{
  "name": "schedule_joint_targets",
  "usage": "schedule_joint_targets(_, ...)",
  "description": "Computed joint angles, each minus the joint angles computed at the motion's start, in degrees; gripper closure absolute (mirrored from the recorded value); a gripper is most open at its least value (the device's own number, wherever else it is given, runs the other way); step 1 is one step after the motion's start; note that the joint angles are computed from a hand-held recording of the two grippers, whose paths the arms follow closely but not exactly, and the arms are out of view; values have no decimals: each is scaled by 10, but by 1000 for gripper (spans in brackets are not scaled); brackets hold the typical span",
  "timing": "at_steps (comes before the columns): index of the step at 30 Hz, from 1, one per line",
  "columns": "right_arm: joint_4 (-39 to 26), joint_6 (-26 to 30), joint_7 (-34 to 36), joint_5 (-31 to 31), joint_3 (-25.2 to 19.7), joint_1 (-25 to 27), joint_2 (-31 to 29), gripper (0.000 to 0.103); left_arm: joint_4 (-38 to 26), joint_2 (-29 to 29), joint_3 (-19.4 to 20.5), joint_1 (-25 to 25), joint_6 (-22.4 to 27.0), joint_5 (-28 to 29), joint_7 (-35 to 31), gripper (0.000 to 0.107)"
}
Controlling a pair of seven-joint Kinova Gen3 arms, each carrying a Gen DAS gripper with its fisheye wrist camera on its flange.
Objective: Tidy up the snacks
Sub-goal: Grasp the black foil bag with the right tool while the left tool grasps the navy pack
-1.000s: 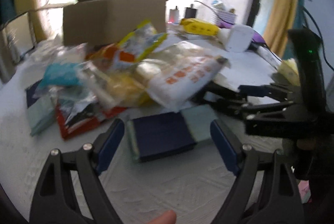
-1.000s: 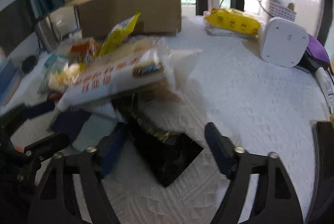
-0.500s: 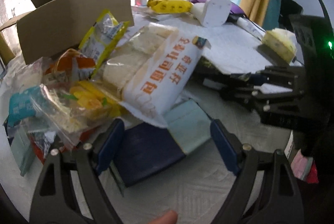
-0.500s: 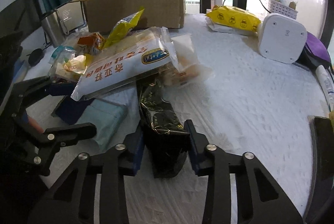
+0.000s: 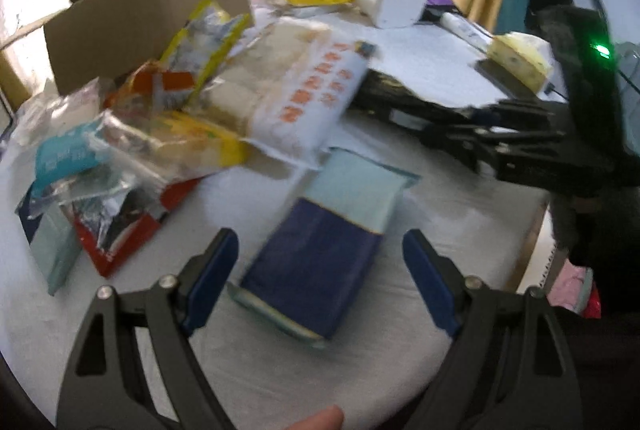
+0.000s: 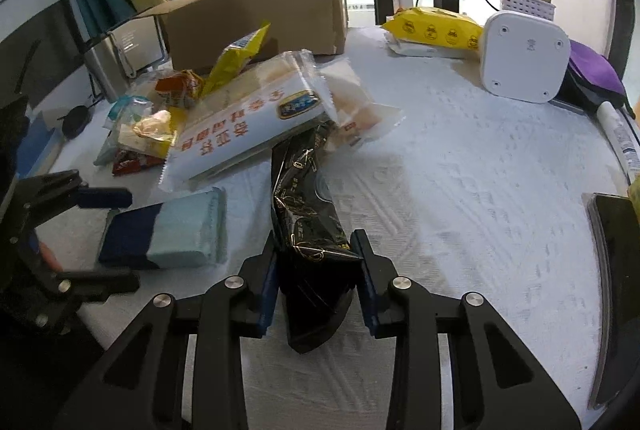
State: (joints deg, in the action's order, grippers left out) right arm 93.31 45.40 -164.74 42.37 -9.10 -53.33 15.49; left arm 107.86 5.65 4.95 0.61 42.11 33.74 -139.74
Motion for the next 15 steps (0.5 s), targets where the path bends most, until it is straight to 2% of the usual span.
schedule_joint_targets(4,-29,34,9,-2,4,-8,22,59,-7,15,5,10,-12,-34,29,22)
schedule_joint_targets(7,-34,43,14,1,7,-15,27,58,1,7,8,15,-22,-46,40,24)
schedule_joint_targets(9,-25,31,8,0,9,-13,21,61,10,-4,1,22,-28,-41,40,37)
schedule_joint_targets(10,-22,26,8,-2,8,-11,18,65,13,-7,7,10,-19,-25,26,48)
schedule_joint_targets(12,-25,41,1,2,10,-16,18,67,13,-10,3,0,5,8,-3,52)
schedule_joint_targets(15,-20,49,-8,8,9,-17,10,68,21,-22,5,5,15,29,-30,54)
